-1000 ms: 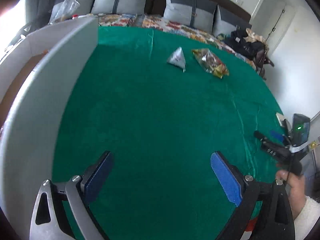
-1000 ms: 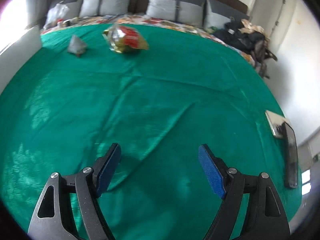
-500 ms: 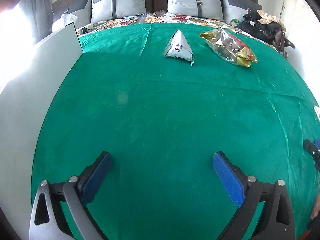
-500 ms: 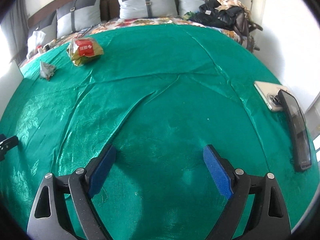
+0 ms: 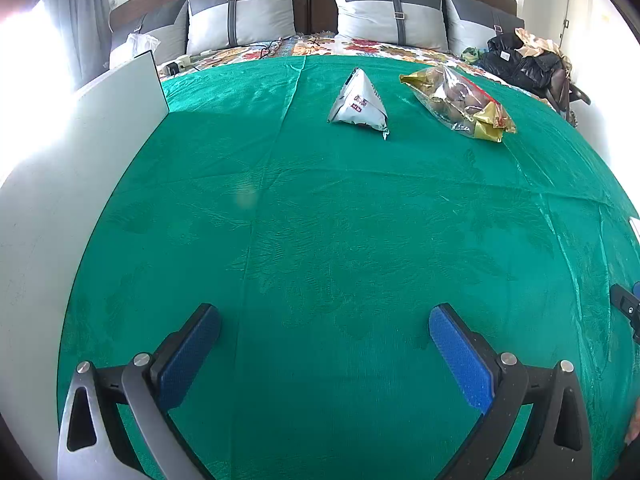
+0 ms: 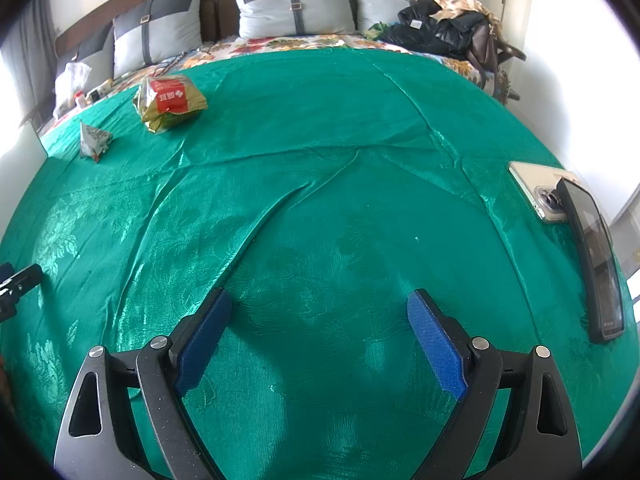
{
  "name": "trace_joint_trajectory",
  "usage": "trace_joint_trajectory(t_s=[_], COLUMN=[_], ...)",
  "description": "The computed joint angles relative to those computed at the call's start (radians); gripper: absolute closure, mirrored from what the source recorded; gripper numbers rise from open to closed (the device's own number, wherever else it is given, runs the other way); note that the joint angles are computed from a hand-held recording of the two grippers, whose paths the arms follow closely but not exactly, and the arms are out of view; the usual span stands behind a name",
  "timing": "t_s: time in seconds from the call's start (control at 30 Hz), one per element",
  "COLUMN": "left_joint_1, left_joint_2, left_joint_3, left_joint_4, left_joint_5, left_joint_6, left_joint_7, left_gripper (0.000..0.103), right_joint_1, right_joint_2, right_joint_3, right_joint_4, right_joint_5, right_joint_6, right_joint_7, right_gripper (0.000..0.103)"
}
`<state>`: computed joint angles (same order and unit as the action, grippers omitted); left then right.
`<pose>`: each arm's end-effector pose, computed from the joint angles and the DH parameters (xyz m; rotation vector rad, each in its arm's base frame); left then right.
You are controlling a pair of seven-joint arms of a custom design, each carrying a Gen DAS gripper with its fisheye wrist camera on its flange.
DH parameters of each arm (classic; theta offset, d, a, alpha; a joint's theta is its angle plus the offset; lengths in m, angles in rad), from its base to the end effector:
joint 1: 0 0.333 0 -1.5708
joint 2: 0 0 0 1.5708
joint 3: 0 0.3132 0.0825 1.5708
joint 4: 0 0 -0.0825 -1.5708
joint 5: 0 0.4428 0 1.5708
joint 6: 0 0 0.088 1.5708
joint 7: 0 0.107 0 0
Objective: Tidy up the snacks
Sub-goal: 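Move both open tools back over the green cloth, then move the left tool to the white triangular packet and close on it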
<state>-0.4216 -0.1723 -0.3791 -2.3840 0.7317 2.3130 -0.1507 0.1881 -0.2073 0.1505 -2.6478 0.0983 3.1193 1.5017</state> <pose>0.3815 -0.3731 0.3579 -2.1808 1.3902 -0.4589 0.4751 0.1570 0.3422 -2.0638 1.4936 -0.5385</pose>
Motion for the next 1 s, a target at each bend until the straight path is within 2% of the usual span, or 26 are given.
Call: trace_joint_trajectory(t_s=[0.3, 0.5, 0.7, 1.0], left_joint_1=[0.000, 0.030, 0.099, 0.124], left_joint_2=[0.000, 0.025, 0.128, 0.298], left_joint_3=[0.001, 0.034, 0.091, 0.157], left_joint_4=[0.000, 0.018, 0.120, 0.320], left_joint_5=[-0.001, 0.008, 0.050, 0.063], left_joint_6=[0.001, 0.071, 0.123, 0.084], left_joint_7=[0.000, 0.095, 0.180, 0.202], left_gripper=[0.000, 0.000, 0.000, 0.001], right_joint_1=[0.014, 0.013, 0.014, 0.023], right_joint_2=[-0.016, -0.015, -0.015, -0.005], right_joint_3=[-0.004, 0.000, -0.001, 0.001], right_joint_4=[-0.025, -0.026, -0.025, -0.021], right_joint_5=[0.019, 0.022, 0.023, 0.029], right_joint_6=[0.009, 0.011, 0.010, 0.013], right_joint_7=[-0.010, -0.009, -0.012, -0.011], right_gripper=[0.010, 0.009, 0.009, 0.007])
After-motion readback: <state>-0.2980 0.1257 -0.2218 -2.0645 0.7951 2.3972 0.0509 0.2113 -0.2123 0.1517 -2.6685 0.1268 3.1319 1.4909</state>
